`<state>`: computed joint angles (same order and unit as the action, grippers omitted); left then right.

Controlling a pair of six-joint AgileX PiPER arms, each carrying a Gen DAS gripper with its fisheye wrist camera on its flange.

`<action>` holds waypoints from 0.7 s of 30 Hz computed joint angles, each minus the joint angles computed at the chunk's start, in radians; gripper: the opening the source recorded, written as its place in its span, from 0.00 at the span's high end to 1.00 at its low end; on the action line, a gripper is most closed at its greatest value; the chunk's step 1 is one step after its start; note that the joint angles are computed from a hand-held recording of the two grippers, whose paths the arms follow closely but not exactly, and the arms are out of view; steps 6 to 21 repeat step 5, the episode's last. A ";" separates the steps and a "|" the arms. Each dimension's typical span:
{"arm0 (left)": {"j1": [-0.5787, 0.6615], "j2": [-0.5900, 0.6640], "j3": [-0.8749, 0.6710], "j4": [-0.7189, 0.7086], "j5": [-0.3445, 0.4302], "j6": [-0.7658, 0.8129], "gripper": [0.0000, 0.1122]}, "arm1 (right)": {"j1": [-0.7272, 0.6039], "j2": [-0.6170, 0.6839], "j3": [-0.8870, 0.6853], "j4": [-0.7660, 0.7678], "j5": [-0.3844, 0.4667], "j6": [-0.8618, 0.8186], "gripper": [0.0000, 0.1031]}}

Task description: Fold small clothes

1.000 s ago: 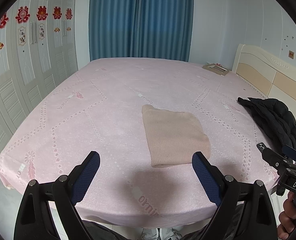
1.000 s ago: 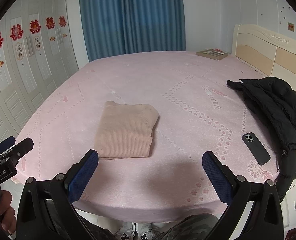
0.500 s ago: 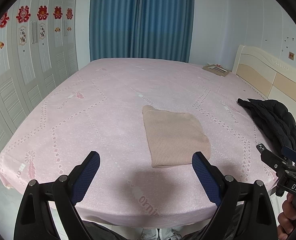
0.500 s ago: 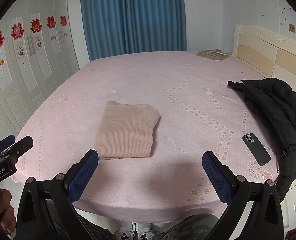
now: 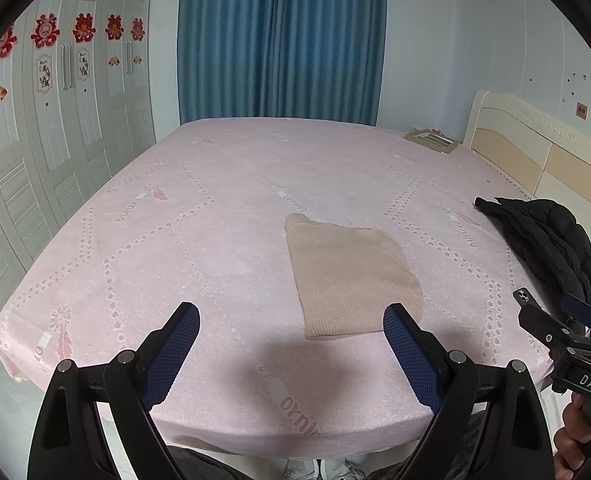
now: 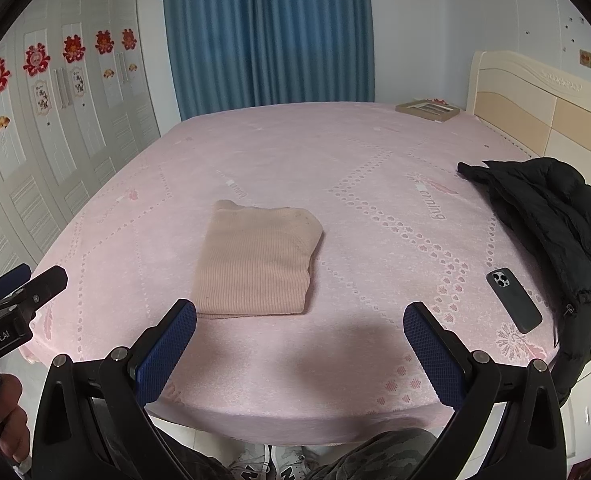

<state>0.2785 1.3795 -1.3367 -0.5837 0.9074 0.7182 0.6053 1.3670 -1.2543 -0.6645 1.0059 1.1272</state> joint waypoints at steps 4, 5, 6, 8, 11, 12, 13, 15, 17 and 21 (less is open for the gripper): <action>-0.005 0.013 -0.010 0.003 -0.004 -0.001 0.17 | -0.006 0.009 -0.006 0.001 -0.010 -0.004 0.01; -0.007 0.019 -0.011 0.002 -0.006 0.005 0.17 | -0.013 0.009 -0.005 0.006 -0.019 -0.009 0.01; -0.007 0.019 -0.011 0.002 -0.006 0.005 0.17 | -0.013 0.009 -0.005 0.006 -0.019 -0.009 0.01; -0.007 0.019 -0.011 0.002 -0.006 0.005 0.17 | -0.013 0.009 -0.005 0.006 -0.019 -0.009 0.01; -0.007 0.019 -0.011 0.002 -0.006 0.005 0.17 | -0.013 0.009 -0.005 0.006 -0.019 -0.009 0.01; -0.007 0.019 -0.011 0.002 -0.006 0.005 0.17 | -0.013 0.009 -0.005 0.006 -0.019 -0.009 0.01; -0.007 0.019 -0.011 0.002 -0.006 0.005 0.17 | -0.013 0.009 -0.005 0.006 -0.019 -0.009 0.01; -0.007 0.019 -0.011 0.002 -0.006 0.005 0.17 | -0.013 0.009 -0.005 0.006 -0.019 -0.009 0.01; -0.007 0.019 -0.011 0.002 -0.006 0.005 0.17 | -0.013 0.009 -0.005 0.006 -0.019 -0.009 0.01; -0.007 0.019 -0.011 0.002 -0.006 0.005 0.17 | -0.013 0.009 -0.005 0.006 -0.019 -0.009 0.01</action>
